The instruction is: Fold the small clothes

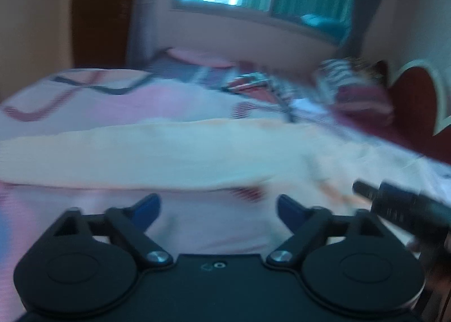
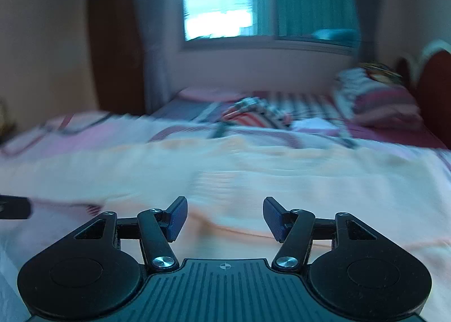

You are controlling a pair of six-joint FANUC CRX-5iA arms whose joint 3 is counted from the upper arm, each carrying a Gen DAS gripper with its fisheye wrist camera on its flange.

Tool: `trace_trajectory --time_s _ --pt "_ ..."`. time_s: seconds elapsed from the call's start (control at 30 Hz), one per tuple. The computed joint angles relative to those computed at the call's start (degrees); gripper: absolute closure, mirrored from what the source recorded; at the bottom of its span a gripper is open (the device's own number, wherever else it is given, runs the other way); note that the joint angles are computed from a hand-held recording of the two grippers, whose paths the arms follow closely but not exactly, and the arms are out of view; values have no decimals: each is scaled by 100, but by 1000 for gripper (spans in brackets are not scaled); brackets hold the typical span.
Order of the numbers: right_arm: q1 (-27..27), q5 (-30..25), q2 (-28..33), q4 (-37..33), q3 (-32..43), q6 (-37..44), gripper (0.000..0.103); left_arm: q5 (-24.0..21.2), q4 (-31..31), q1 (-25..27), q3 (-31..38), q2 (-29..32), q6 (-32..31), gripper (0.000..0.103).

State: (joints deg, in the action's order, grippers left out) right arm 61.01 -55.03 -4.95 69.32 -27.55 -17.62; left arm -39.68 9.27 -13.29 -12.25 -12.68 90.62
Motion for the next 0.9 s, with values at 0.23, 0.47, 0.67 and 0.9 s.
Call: trace_trajectory --time_s 0.23,0.47,0.67,0.9 --pt "116 -1401 -896 -406 -644 -418 74 332 1083 -712 462 1141 -272 56" --pt "-152 -2091 -1842 -780 -1144 -481 74 182 895 -985 1027 1846 211 81" --pt "206 -2556 -2574 -1173 -1507 -682 74 464 395 -1181 1258 1984 642 101" --pt "235 -2206 -2787 -1181 -1625 -589 74 909 -430 -1133 1101 1470 1075 101"
